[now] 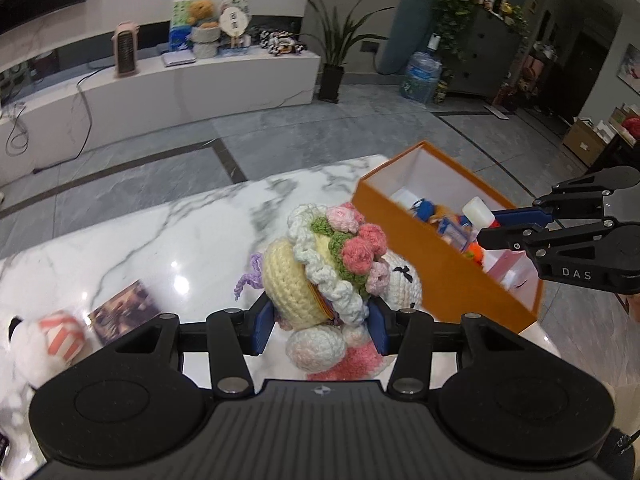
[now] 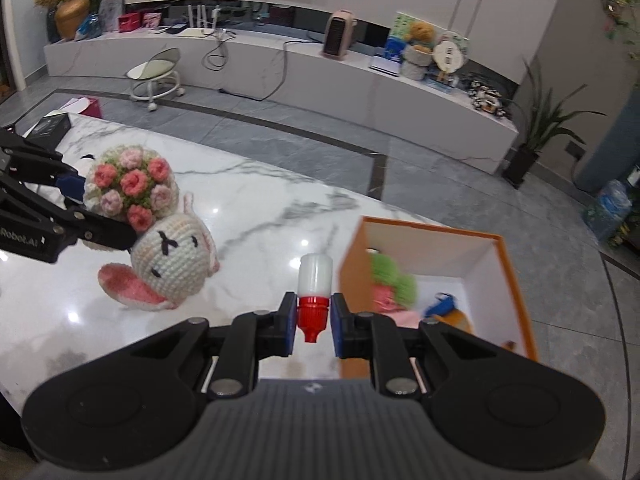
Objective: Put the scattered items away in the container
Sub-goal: 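Lift and carry the crocheted bunny and bottle over the orange box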
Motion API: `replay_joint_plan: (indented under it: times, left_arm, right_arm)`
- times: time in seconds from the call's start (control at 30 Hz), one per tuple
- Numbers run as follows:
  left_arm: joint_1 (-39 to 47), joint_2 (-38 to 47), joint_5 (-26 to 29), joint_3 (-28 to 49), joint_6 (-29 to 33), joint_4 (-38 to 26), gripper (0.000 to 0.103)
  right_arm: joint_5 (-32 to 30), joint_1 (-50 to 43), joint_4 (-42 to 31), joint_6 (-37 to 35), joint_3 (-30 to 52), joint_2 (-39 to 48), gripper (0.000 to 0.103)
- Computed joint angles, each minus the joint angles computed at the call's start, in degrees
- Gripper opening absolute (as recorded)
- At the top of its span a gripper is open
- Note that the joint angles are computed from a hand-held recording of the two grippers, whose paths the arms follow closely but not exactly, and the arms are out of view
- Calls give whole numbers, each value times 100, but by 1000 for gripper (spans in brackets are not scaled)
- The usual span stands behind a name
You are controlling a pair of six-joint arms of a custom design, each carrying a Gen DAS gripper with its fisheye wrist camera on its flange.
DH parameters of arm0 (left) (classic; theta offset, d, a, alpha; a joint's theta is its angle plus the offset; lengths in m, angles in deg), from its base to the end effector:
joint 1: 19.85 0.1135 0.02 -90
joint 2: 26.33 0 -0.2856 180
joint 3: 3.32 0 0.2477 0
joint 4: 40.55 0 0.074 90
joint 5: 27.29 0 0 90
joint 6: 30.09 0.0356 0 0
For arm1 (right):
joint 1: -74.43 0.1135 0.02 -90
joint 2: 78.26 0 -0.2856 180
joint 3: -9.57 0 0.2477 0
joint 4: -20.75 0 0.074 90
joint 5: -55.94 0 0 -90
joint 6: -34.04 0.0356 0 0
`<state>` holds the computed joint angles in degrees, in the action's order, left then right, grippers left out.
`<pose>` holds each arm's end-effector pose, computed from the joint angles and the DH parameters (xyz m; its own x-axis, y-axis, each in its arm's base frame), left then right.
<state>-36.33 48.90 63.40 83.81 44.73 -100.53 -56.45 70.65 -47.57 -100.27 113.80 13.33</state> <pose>0.2519 -0.0750 0.3592 -0.7649 -0.0468 -0.6424 0.0944 0.9785 -0.1836 0.3301 -0.0082 0.3649 -0.4826 -0.6154 -0.6232 -0.6854 0.7084 -0.1687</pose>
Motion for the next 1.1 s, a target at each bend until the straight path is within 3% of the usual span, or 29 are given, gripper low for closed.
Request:
replay_joint_plan:
  times: [0.6,1.1]
  left_arm:
    - [-1006,1797,-575,2032,46,-96,55]
    - [-1191,3249,-500,3631,352,-88,55]
  right_arm:
    - [-402,-1188,-243,-453,964,777,19]
    - [-202,-1280,-276,-153,2145,1874,19]
